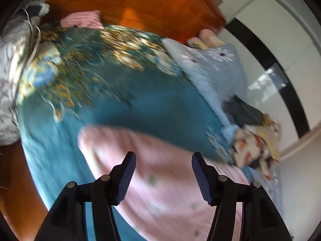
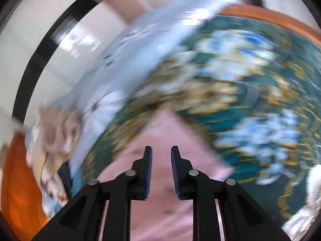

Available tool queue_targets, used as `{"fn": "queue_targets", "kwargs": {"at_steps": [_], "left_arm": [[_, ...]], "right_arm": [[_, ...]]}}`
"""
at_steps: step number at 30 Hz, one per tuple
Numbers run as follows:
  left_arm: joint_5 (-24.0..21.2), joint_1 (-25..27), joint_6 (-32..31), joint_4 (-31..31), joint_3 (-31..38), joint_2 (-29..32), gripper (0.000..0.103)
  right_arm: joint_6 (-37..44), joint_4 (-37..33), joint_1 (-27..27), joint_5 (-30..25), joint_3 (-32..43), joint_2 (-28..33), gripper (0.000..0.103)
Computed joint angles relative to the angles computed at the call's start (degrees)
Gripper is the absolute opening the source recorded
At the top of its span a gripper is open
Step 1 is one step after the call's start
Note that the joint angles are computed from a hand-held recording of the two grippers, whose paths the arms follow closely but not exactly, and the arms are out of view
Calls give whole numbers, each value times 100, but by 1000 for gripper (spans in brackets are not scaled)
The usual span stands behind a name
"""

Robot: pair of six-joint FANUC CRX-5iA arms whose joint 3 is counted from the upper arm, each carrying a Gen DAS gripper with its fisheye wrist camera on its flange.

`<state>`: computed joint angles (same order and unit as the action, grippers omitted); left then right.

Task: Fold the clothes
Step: 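Grasp the pink blanket edge with the left gripper while the right gripper grasps another edge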

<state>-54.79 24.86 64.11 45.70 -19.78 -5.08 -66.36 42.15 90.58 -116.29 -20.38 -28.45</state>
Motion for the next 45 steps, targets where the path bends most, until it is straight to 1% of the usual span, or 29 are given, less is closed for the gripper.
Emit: {"fn": "queue_targets", "kwargs": {"at_steps": [1,3,4,5,6,7,9,10,12,13,14,16,20,21,22,23,24,28,30,31,33,34,35,37,39,40,41,44,45], "left_arm": [[55,21,153,-164,169,138,62],[131,124,698,-555,320,285,62],[186,172,909,-596,258,298,62],[238,222,981,-499,115,276,62],[247,298,988,-333,-70,263,62],[229,357,956,-206,-210,255,62],[178,437,879,-35,-393,242,62],[143,469,866,40,-450,249,62],[47,531,811,242,-566,278,62],[-9,549,792,347,-605,294,62],[-53,560,798,418,-630,301,62],[-99,569,753,544,-629,337,61],[-184,564,552,987,-715,372,60],[-225,574,533,1068,-748,380,60],[-278,588,519,1148,-785,391,58],[-330,595,505,1197,-822,400,57],[-382,598,491,1226,-857,409,57],[-451,551,304,1375,-1061,336,57],[-424,492,197,1412,-1091,296,57],[-406,461,151,1420,-1094,280,57],[-413,421,84,1431,-1053,292,57],[-420,400,76,1404,-1004,308,57],[-431,375,83,1354,-951,318,57],[-463,325,94,1254,-863,325,57],[-509,304,40,1194,-850,286,57],[-520,300,3,1178,-866,256,54],[-528,306,-22,1164,-887,233,52],[-511,324,-48,1163,-1001,165,35],[-500,307,-46,1181,-1033,159,32]], "right_arm": [[682,239,-500,669,51,146,31],[1877,442,-1495,2115,250,526,41],[2502,438,-1982,2865,459,824,43],[3032,372,-2374,3615,597,1035,43],[3663,168,-2767,4365,817,1299,43],[4413,-203,-3141,5048,1164,1653,43],[5913,-1339,-3695,5829,2332,2652,43],[6663,-1868,-3860,5940,2931,3150,43],[8163,-2829,-4095,5776,4131,4036,43],[8913,-3172,-4183,5625,4731,4499,43],[9412,-3386,-4238,5329,5331,4927,43],[10141,-3632,-4323,4620,6531,5757,43],[11114,-4131,-4513,2859,8931,7197,43],[11325,-4193,-4545,2539,9313,7421,43],[11520,-4302,-4570,2348,9455,7509,43],[11631,-4451,-4599,2307,9358,7456,44],[11713,-4598,-4630,2378,9109,7322,44],[11924,-4828,-4623,3093,7772,6562,44],[12020,-4898,-4602,3356,7303,6277,44],[12051,-4879,-4581,3403,7202,6207,44],[12100,-4776,-4532,3398,7165,6177,44],[12111,-4669,-4506,3312,7296,6271,49],[12127,-4595,-4488,3217,7450,6382,59],[12179,-4576,-4472,3044,7715,6565,59],[12254,-4567,-4437,2929,7829,6628,59],[12305,-4603,-4434,2892,7852,6621,59],[12348,-4625,-4413,2941,7703,6513,59],[12423,-4579,-4295,3181,7086,6107,59],[12377,-4516,-4250,3257,6938,6025,59]]}}
